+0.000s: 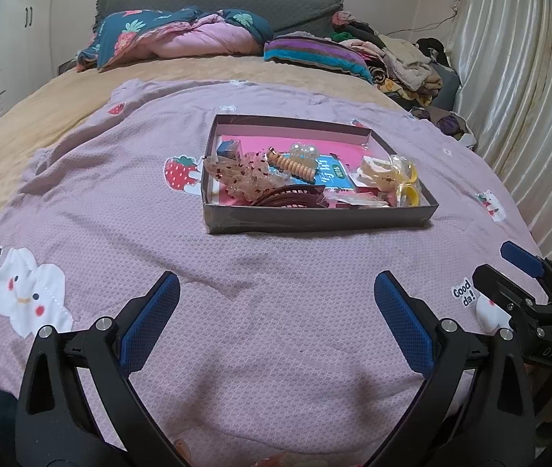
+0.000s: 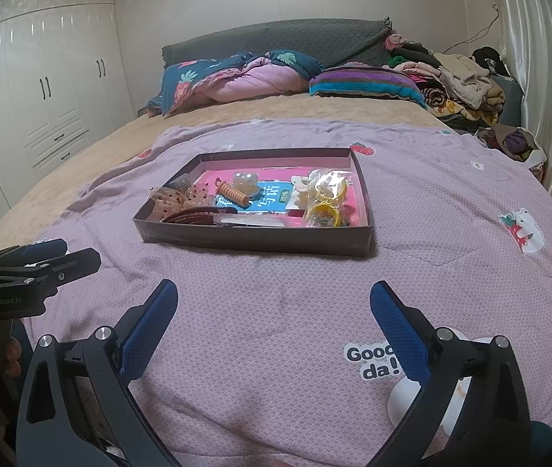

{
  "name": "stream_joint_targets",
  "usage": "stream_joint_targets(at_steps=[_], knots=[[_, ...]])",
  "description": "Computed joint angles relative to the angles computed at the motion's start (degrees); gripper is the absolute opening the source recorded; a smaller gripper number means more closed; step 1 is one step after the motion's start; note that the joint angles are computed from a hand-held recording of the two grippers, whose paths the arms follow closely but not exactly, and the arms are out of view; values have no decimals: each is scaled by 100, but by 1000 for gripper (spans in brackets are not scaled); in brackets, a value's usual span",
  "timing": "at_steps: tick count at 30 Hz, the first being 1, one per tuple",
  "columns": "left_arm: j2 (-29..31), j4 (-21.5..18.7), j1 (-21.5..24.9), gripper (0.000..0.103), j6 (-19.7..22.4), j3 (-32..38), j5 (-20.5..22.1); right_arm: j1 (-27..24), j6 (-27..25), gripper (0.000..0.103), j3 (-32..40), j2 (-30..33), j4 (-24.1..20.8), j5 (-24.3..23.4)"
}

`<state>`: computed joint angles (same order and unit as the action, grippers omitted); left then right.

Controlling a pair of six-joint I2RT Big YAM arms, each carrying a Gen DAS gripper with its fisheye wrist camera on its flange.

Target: Organize jewelry

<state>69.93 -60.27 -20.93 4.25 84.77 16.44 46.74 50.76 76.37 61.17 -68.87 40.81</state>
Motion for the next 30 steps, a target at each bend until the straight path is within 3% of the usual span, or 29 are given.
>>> stream_joint_targets(at_steps=[30], knots=[[25, -80, -46, 93, -24, 22, -112, 14, 23, 99, -21, 3, -3, 41]])
